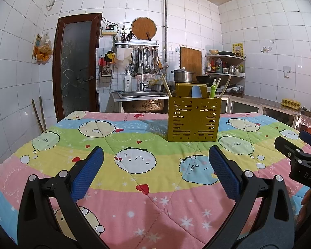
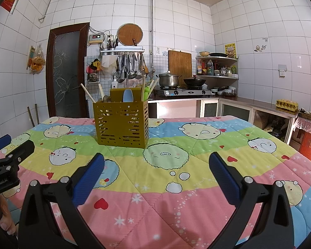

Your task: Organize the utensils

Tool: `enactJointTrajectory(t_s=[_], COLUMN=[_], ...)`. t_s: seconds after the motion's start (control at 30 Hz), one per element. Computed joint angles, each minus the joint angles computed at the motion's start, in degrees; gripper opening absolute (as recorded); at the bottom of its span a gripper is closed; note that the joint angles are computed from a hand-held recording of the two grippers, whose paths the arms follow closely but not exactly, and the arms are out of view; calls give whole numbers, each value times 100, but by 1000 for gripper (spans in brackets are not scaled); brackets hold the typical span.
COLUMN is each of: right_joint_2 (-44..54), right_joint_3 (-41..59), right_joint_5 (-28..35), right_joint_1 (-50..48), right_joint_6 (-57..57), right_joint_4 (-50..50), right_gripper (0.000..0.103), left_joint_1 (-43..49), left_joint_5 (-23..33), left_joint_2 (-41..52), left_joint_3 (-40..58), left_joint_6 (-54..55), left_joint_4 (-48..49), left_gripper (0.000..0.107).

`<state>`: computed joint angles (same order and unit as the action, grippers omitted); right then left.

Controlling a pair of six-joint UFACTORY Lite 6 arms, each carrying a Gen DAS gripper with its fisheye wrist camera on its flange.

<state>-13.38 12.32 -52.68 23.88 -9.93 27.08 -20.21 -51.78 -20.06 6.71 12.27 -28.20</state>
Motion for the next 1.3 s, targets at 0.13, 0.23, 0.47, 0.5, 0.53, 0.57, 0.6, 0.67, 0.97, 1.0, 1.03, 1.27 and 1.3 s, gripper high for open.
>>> enactJointTrajectory(t_s=[0.13,0.23,0.47,0.5,0.53,0.57,0.6,0.67,0.97,1.0,1.03,1.27,1.3], right_joint_2=[6,0,12,12,12,12,12,18,3,-2,-4,10,-23], right_joint_3=[-3,-8,1,1,1,1,1,-1,19,9,7,14,8], right_joint_5=[-14,-15,-21,-21,-21,-21,-21,-28,-15,-18,-18,-27,1], right_joint_1=[-12,-12,-5,-5,-5,-5,-5,-4,-11,-11,-13,-22,-39], right_joint_6=[-3,10,12,12,12,12,12,13,-5,-3,0,0,-5], right_joint_4=[-12,-16,-10,-10,-10,-10,-10,-10,12,10,6,-2,-12], right_gripper=[99,99,99,99,99,99,99,99,99,99,99,99,99], left_joint_1=[-29,-12,-3,-6,-4,3,5,5,9,4,4,-59,-79], left_joint_5=[4,31,53,50,53,63,64,64,66,62,62,67,62], left_joint_2=[-3,-7,-9,-6,-3,0,0,0,-14,-16,-16,-91,-97], left_joint_3=[2,2,13,16,20,26,25,25,25,21,21,13,13], left_joint_6=[19,8,0,3,2,1,-2,-2,14,19,19,112,130], left_joint_4=[-40,-11,-2,-7,-5,1,4,4,3,-3,-3,-109,-137], left_gripper=[98,98,98,98,98,98,98,98,98,98,98,98,98])
